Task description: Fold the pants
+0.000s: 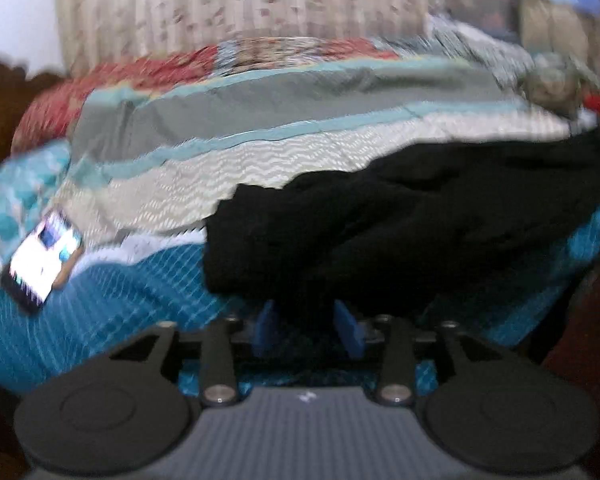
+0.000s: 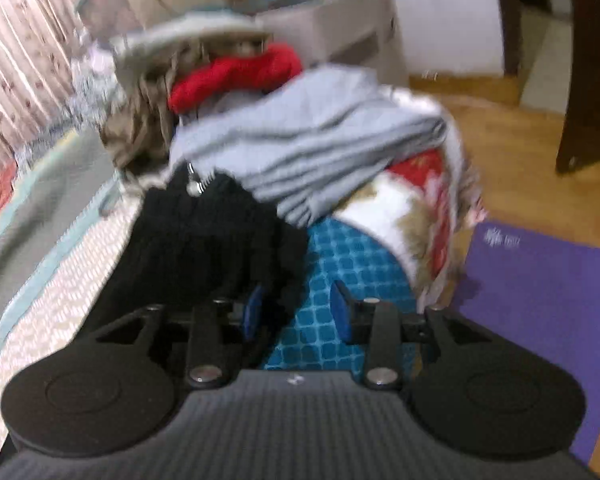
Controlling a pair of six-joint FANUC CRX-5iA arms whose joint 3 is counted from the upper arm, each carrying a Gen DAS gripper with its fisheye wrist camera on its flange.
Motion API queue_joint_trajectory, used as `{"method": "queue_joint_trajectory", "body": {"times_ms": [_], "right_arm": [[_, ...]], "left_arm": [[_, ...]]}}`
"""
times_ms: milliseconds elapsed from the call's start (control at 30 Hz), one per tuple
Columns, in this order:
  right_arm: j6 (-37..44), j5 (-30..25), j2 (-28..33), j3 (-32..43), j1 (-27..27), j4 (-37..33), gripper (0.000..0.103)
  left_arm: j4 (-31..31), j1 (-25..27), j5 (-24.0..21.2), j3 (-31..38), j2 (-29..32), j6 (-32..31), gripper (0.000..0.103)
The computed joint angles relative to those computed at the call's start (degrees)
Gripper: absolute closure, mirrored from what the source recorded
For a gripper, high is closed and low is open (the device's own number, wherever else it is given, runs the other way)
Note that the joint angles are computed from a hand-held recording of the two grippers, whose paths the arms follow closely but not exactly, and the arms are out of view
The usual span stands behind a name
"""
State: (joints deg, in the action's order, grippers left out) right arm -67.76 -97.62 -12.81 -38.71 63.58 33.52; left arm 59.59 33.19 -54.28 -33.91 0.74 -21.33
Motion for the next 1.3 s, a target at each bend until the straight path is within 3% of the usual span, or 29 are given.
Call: {"method": "queue_joint_trajectory", "body": {"times_ms": [67,100,133,200,300,400,467,533,600,667,733,800,867,933,967,1000,1033,1100,1133,1200,1300], "right_arm": [[0.8,-5.6,3.6,3.0,2.6,0.3,0.062],[1.4,-7.3,5.1,3.7,4.7,1.5,0.062],[3.8,-6.3,5.6,3.4,5.6,4.4,0.062],[11.1,0.6,6.3,2.7,4.8,12.1,0.062],[21.7,19.6,8.1,3.7,-0.3,23.4,0.062],[32.1,42.0,11.9,7.4,-6.7,30.4,0.062],[38.0,56.8,16.2,10.9,-10.2,33.8,0.062],[50.4,69.9,21.0,16.7,-12.1,28.0,0.062],[65.4,76.4,26.6,23.6,-11.5,15.5,0.062],[80.4,78.1,32.8,30.8,-9.7,2.2,0.066],[94.3,69.7,38.0,39.6,-7.8,-7.5,0.064],[98.6,66.6,38.6,42.2,-7.4,-9.1,0.064],[94.3,70.7,37.8,39.6,-8.3,-5.1,0.065],[91.8,70.2,40.0,41.7,-8.8,-5.2,0.065],[91.9,69.1,41.4,43.6,-9.0,-6.8,0.064],[93.3,66.6,43.0,46.1,-9.0,-8.4,0.065],[95.2,65.9,43.5,47.4,-9.2,-9.6,0.065],[94.8,65.4,43.5,47.8,-8.9,-8.8,0.065],[95.7,66.7,42.7,46.8,-9.1,-8.8,0.065],[100.7,67.4,40.8,45.7,-9.6,-12.1,0.065],[95.9,70.5,37.9,41.4,-9.5,-5.9,0.065]], "left_arm": [[-1.7,2.6,-6.2,5.1,3.7,8.6,0.059],[-1.3,3.2,-7.8,7.2,5.5,13.0,0.054],[-1.1,3.5,-8.9,9.2,7.1,17.2,0.049],[-0.9,3.5,-11.4,13.8,11.5,26.9,0.041],[-1.1,2.2,-14.0,19.1,16.9,37.0,0.036],[0.8,0.2,-17.7,22.2,21.1,40.5,0.02],[0.0,-1.6,-20.1,25.4,24.5,42.2,0.017],[-1.6,-3.5,-18.4,26.3,25.6,41.9,0.033],[-2.3,-5.2,-15.8,26.0,26.1,39.5,0.086],[1.6,-5.5,-16.1,24.4,25.5,36.8,0.09],[12.2,-5.3,-17.5,19.3,22.7,26.1,0.09],[21.1,-5.0,-20.0,15.0,20.4,14.3,0.092],[24.1,-5.3,-17.9,12.9,19.3,9.1,0.092],[22.1,-6.5,-10.5,13.2,20.1,10.8,0.089],[19.6,-7.5,-4.2,13.6,20.6,14.1,0.085],[14.5,-7.7,0.4,15.4,21.7,20.2,0.077],[10.6,-7.4,1.9,17.1,23.3,26.2,0.072],[10.8,-5.4,-1.9,18.2,24.8,32.0,0.064],[12.4,-4.4,-3.6,17.8,24.4,31.0,0.063],[16.7,-3.6,-2.8,15.2,22.2,26.8,0.057],[18.5,-2.0,-5.5,15.8,21.7,29.2,0.059]]}}
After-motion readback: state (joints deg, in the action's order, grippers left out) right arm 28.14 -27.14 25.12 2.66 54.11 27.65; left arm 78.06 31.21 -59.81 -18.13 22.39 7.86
